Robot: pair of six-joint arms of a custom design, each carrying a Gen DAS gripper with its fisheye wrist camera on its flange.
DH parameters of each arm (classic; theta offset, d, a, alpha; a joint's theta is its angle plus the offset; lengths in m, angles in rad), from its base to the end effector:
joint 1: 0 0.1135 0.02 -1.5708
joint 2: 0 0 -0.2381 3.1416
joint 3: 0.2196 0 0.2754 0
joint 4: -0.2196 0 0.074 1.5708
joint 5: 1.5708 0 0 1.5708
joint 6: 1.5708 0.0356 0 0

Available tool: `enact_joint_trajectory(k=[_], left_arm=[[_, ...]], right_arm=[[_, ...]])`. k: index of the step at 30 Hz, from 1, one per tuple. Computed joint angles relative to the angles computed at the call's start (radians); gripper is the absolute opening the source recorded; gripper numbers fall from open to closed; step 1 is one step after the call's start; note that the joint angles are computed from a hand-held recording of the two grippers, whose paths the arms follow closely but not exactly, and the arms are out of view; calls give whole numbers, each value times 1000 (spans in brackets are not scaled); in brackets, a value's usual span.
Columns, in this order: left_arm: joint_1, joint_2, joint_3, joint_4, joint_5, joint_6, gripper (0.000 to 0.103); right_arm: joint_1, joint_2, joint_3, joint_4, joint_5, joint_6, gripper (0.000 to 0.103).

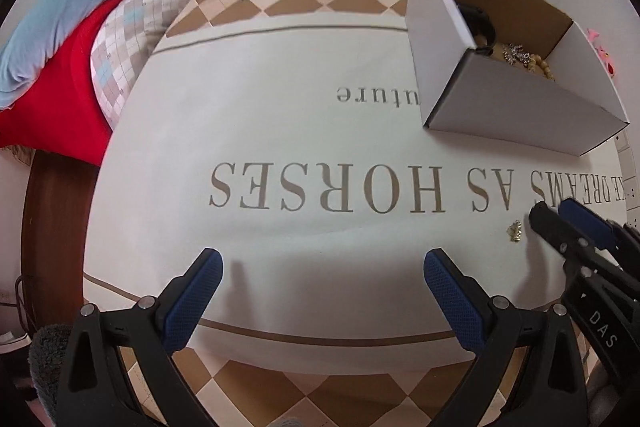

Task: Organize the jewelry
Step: 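Grasp a small black ring with the right tool while the left tool grasps a silver earring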

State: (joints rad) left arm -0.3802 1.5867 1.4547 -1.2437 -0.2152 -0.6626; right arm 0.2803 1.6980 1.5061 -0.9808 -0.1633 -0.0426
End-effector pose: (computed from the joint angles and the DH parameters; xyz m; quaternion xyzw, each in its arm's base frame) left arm 0.2992 -0.1114 0.2689 -0.1496 0.9782 0.0444 0.1372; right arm 0.3518 0.1073 0.2567 -0.1730 0.9617 0.1027 0.1862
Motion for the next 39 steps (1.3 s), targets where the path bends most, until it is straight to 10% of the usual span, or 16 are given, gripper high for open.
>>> enact_joint_trajectory(k=[4, 22, 30, 39], left_arm=[[5, 15, -1, -3, 14, 15, 103], [-216, 200, 257, 9, 25, -69, 102], [-233, 289, 337, 11, -5, -20, 47], [-220, 317, 371, 31, -6, 18, 10]], right_arm=[[31, -14, -27, 44, 57, -28, 14], [-211, -118, -83, -22, -18, 3, 13], [-299, -108, -95, -22, -58, 8, 13], [-319, -108, -96, -12, -66, 12, 13]])
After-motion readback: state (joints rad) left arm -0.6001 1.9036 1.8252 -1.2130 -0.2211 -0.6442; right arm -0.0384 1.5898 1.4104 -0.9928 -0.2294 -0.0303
